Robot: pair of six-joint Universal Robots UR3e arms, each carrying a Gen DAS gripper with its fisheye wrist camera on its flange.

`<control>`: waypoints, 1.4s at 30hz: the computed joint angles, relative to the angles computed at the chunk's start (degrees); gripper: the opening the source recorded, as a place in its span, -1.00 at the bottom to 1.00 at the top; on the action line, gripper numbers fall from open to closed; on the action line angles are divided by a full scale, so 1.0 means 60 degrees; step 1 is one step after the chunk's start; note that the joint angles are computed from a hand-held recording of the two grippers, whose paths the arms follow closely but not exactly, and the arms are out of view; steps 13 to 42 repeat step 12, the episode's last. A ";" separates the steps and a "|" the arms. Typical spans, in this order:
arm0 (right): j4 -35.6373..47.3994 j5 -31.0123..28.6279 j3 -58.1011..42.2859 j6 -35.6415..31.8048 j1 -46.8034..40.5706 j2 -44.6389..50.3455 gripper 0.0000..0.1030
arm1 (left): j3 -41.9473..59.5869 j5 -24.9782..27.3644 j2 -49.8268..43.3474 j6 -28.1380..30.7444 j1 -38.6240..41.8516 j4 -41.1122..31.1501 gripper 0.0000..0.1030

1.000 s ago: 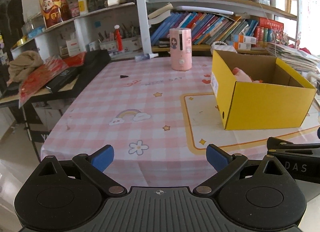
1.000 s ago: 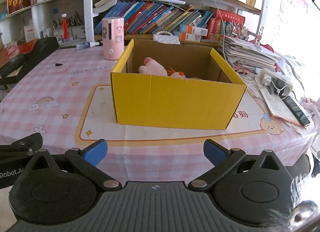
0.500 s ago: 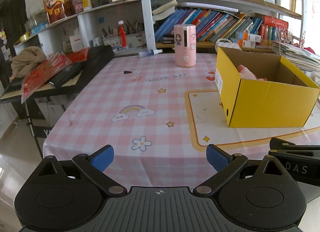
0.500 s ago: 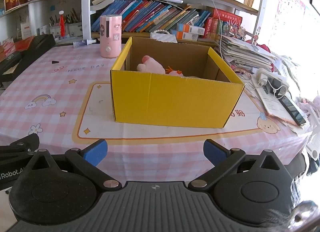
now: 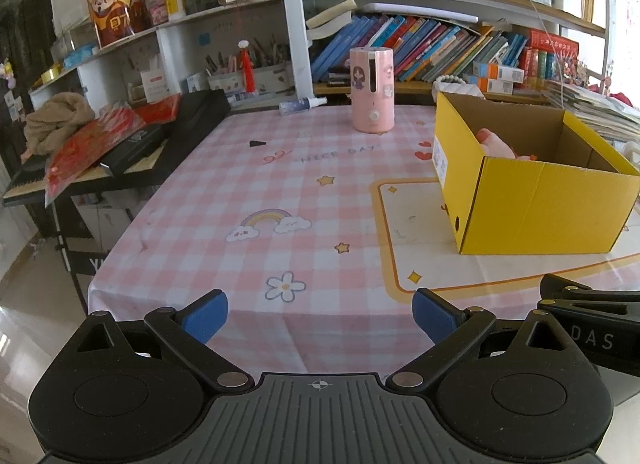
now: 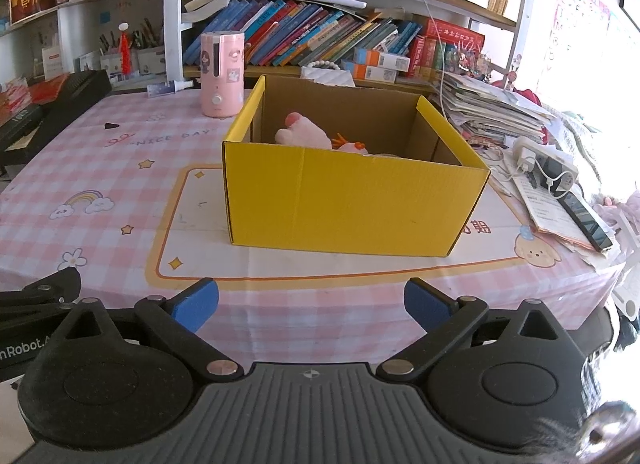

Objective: Organize objects

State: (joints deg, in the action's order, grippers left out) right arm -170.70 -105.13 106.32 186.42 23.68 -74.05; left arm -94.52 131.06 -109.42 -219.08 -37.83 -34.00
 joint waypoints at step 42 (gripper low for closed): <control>0.0024 0.0004 -0.0112 0.0038 0.0041 0.0114 0.95 | -0.0043 -0.0022 0.0031 -0.0028 0.0050 -0.0030 0.94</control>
